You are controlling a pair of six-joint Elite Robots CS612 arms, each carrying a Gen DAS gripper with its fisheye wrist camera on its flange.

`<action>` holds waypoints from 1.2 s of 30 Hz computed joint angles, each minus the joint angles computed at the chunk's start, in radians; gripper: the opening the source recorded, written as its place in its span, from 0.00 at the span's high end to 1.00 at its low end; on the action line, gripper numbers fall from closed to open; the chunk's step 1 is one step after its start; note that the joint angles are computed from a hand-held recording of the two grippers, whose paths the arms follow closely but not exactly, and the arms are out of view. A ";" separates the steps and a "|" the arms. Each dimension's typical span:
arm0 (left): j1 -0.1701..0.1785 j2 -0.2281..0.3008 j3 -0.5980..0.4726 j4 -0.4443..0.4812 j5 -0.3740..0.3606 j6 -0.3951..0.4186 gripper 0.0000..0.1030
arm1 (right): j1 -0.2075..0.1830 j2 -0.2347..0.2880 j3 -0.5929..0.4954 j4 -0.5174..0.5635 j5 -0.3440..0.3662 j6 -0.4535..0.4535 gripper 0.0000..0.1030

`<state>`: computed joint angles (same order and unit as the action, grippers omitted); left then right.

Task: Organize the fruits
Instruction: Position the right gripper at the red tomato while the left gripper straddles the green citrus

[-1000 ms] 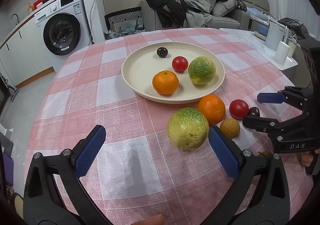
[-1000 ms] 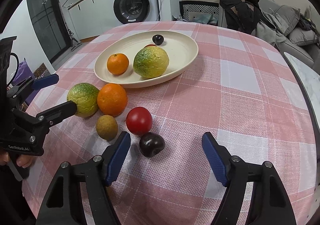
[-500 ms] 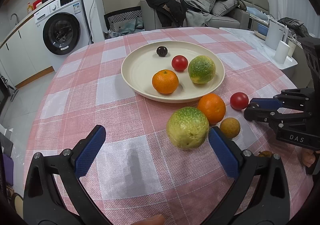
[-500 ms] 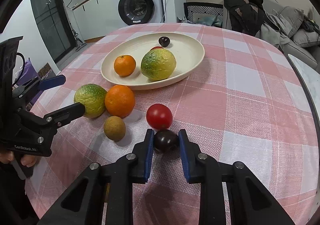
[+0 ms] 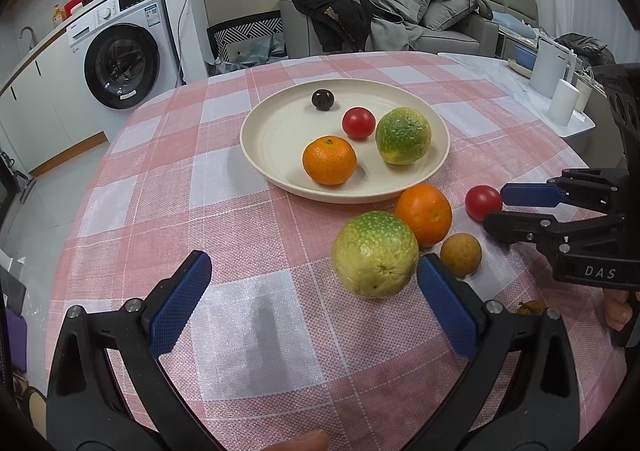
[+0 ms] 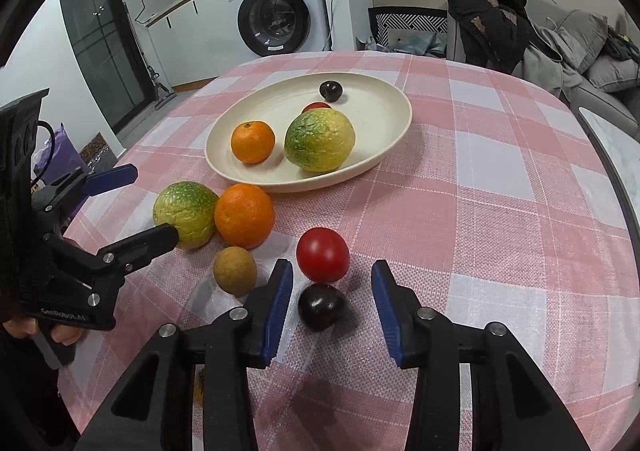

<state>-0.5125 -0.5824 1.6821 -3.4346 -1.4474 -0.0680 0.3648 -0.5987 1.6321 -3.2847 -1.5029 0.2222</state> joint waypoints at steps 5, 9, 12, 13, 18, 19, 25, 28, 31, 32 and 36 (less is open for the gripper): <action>0.000 0.002 -0.003 0.013 -0.003 -0.002 0.01 | 0.004 0.008 -0.020 0.015 -0.004 0.007 0.59; -0.002 0.004 -0.005 0.020 -0.003 0.000 0.01 | 0.011 0.013 -0.035 0.036 -0.017 -0.014 0.69; -0.002 0.005 -0.007 0.026 -0.003 0.000 0.01 | 0.014 0.014 -0.034 0.032 -0.025 -0.024 0.72; -0.002 0.005 -0.008 0.029 -0.004 -0.001 0.01 | 0.014 0.014 -0.033 0.026 -0.026 -0.024 0.72; -0.002 0.007 -0.011 0.033 -0.007 -0.005 0.01 | 0.012 0.012 -0.023 -0.012 -0.029 -0.016 0.72; -0.002 0.008 -0.012 0.032 -0.008 -0.006 0.01 | 0.011 0.011 -0.020 -0.021 -0.027 -0.015 0.72; -0.004 0.009 -0.010 0.017 -0.025 0.008 0.06 | 0.009 0.007 -0.011 -0.042 -0.024 -0.007 0.72; -0.004 0.008 -0.011 0.028 -0.050 0.024 0.22 | 0.009 0.006 -0.008 -0.050 -0.025 -0.002 0.72; -0.003 0.008 -0.012 0.030 -0.071 0.037 0.38 | 0.009 0.005 -0.006 -0.056 -0.024 -0.004 0.72; -0.002 0.008 -0.011 0.023 -0.080 0.039 0.46 | 0.009 0.005 -0.005 -0.058 -0.024 -0.004 0.72; 0.000 0.008 -0.010 0.020 -0.096 0.042 0.56 | 0.009 0.005 -0.005 -0.056 -0.022 -0.008 0.72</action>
